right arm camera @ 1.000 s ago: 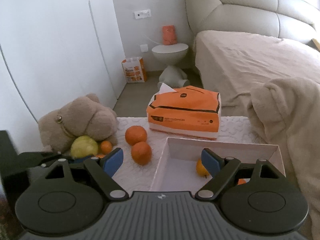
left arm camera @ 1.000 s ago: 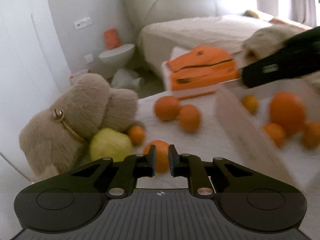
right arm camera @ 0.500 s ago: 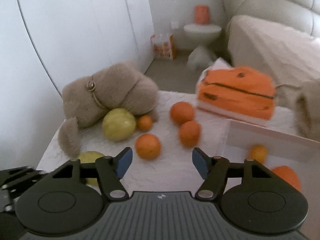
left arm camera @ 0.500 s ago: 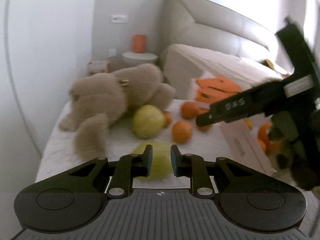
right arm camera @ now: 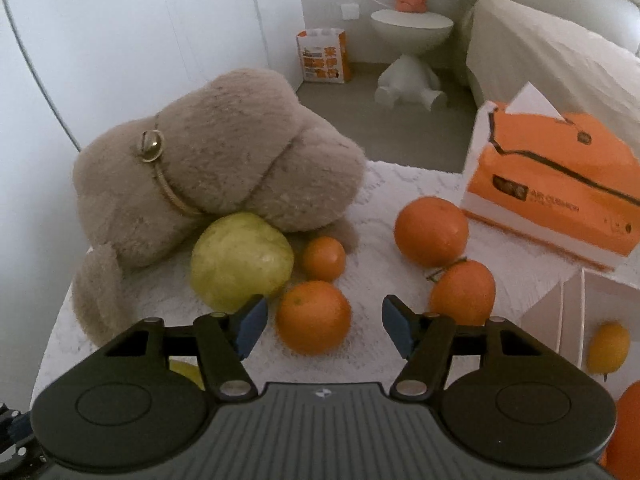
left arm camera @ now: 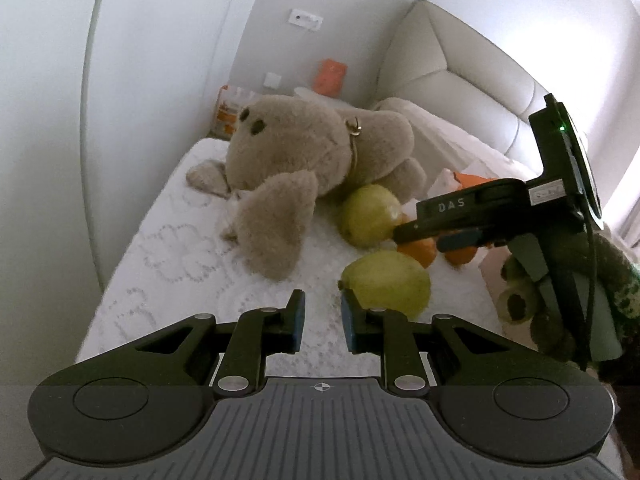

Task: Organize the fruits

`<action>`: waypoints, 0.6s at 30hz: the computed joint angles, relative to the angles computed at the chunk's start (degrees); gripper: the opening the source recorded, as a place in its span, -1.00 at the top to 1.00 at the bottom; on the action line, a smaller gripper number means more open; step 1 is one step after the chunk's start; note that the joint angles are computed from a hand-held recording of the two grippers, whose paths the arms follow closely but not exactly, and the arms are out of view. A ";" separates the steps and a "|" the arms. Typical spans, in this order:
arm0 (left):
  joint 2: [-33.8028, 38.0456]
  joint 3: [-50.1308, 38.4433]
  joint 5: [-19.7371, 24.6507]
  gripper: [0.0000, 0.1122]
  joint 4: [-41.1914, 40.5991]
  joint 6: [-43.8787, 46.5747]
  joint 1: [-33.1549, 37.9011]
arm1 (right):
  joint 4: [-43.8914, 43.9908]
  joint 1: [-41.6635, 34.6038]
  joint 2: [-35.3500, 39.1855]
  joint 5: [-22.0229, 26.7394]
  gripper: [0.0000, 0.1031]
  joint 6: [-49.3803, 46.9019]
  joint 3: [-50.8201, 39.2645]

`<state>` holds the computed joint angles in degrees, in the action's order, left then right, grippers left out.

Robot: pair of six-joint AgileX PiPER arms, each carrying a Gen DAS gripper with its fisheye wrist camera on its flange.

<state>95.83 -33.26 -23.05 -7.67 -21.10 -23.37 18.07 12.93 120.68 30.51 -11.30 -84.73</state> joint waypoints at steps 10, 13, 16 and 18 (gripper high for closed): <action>-0.08 3.60 -2.20 0.60 1.43 -3.32 -1.31 | -4.23 2.58 -4.49 -1.14 0.23 1.35 4.95; 0.65 4.06 -3.17 0.60 5.41 -8.56 -0.09 | 3.05 1.14 -11.42 -2.86 0.23 -6.67 13.26; 1.76 3.08 -4.32 0.60 6.52 -13.57 0.49 | 8.74 0.44 -21.19 -6.81 0.23 -12.80 24.66; 2.60 1.69 -5.21 0.60 7.75 -17.17 1.12 | 14.40 0.06 -27.16 -9.65 0.23 -18.28 32.03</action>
